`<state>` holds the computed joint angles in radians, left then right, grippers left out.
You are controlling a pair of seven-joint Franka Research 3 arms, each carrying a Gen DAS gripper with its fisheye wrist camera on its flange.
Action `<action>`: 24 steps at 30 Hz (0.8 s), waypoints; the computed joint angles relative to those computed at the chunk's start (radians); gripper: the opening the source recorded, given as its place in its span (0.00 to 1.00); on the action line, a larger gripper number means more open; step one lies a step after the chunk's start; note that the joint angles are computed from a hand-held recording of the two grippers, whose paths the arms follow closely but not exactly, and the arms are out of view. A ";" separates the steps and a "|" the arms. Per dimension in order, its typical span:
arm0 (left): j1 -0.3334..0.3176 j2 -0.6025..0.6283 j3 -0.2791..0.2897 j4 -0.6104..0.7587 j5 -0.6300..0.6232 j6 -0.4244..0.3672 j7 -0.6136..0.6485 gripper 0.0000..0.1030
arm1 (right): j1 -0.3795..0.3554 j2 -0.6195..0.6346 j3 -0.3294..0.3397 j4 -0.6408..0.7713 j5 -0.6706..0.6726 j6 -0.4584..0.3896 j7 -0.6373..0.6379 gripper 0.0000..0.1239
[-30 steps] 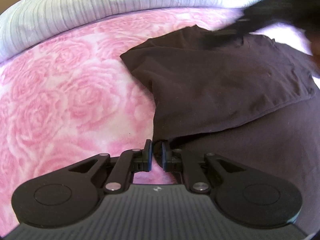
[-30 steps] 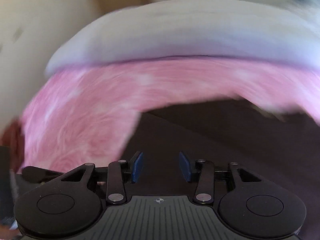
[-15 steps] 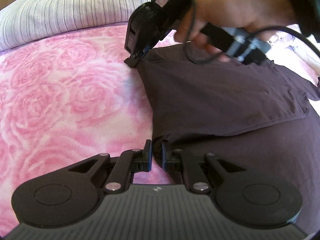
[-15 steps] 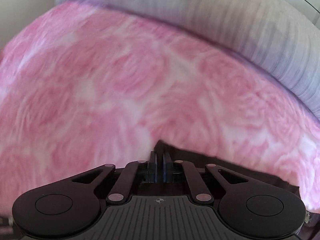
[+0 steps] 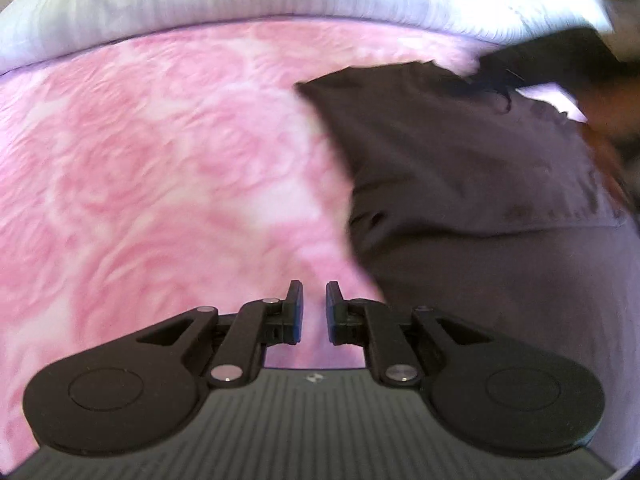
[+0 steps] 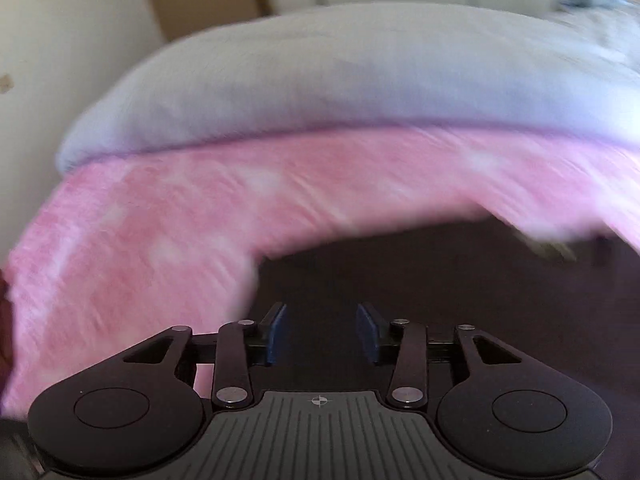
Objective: Fold clothes
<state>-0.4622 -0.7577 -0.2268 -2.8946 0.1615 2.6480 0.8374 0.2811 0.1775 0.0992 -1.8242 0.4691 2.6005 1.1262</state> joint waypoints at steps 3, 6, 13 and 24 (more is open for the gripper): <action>-0.031 -0.087 -0.006 0.004 -0.018 -0.138 -0.006 0.10 | -0.022 -0.125 -0.068 -0.182 -0.130 -0.003 0.174 0.36; -0.058 -0.160 -0.029 0.027 -0.025 -0.278 -0.012 0.10 | -0.086 -0.219 -0.103 -0.290 -0.089 -0.036 0.226 0.36; -0.068 -0.174 -0.079 0.150 -0.015 -0.454 -0.068 0.10 | -0.198 -0.344 -0.139 -0.357 -0.181 -0.179 0.342 0.39; -0.093 -0.035 -0.025 0.269 0.004 -0.245 0.136 0.20 | -0.344 -0.605 -0.108 -0.444 -0.352 -0.243 0.717 0.41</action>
<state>-0.5557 -0.7927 -0.2515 -2.6255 0.1651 2.4029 0.9736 -0.0627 -0.4276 -0.0085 -2.2682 0.1172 2.3580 1.8431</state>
